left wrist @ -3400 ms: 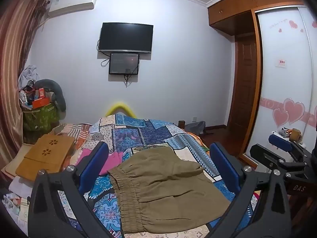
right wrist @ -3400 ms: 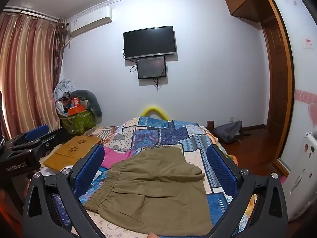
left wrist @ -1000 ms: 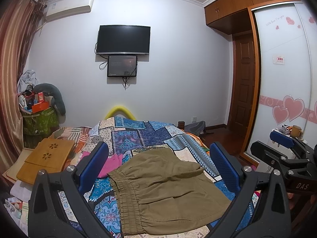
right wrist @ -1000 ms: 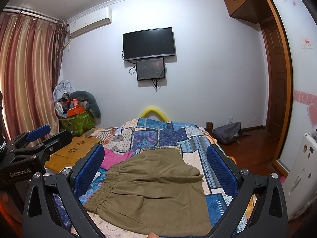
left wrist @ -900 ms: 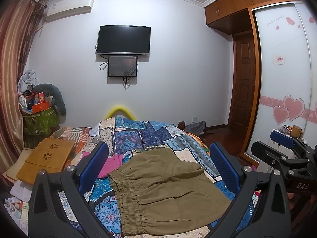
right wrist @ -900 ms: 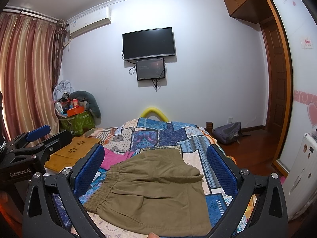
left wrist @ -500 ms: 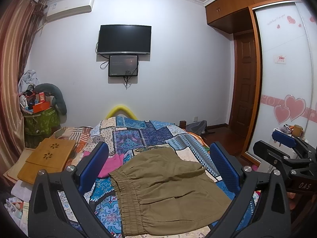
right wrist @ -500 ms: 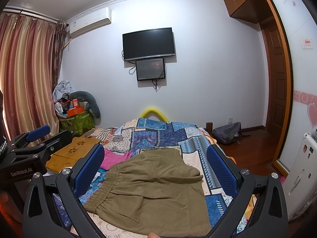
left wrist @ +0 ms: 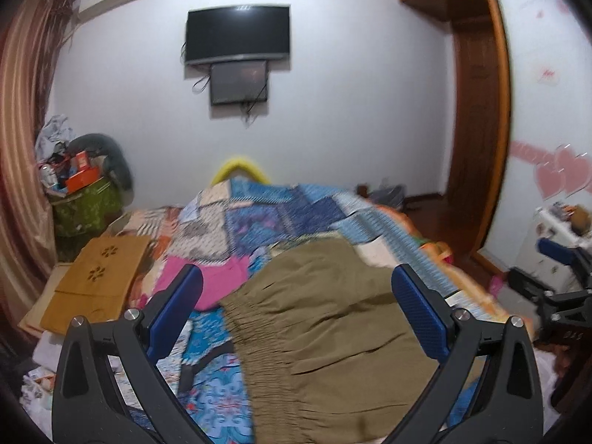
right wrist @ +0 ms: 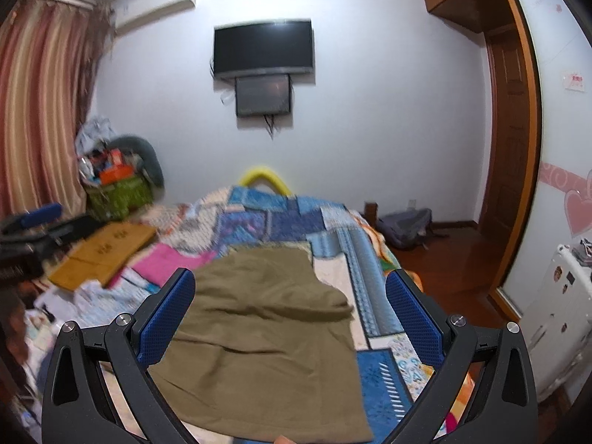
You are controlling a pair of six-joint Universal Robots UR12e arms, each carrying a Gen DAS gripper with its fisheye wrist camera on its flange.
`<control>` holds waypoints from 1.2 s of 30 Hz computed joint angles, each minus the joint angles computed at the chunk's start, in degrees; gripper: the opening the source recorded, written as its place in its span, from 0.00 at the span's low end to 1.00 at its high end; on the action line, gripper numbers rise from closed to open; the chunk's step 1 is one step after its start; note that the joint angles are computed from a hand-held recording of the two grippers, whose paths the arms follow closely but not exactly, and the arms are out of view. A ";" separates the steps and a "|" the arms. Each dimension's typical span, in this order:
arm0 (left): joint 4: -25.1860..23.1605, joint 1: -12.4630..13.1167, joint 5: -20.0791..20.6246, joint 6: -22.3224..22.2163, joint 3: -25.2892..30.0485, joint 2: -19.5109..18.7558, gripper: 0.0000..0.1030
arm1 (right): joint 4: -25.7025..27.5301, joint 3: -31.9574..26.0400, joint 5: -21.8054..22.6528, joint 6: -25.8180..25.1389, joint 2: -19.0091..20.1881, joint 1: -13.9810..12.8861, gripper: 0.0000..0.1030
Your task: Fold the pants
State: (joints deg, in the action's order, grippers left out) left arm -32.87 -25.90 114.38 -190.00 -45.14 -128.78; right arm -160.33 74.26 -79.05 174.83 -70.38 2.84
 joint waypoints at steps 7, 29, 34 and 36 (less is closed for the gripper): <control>-10.51 2.95 -3.11 -3.53 2.90 -2.60 1.00 | 10.72 -3.04 -1.49 -1.36 3.23 -1.06 0.99; -39.61 8.66 -18.39 -7.51 21.73 -15.21 1.00 | 38.10 -23.16 -1.41 -5.08 17.93 -2.55 0.78; -39.94 9.08 -21.97 -6.13 22.49 -16.03 0.91 | 46.07 -28.43 -0.31 -7.24 21.46 -2.39 0.61; -39.55 9.06 -22.07 -5.18 22.49 -16.13 0.89 | 44.42 -27.39 0.46 -7.19 21.23 -2.53 0.55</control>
State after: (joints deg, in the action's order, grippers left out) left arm -72.42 -16.83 92.31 -195.18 -22.65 -144.92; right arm -115.92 46.87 -78.59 167.64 -49.15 0.31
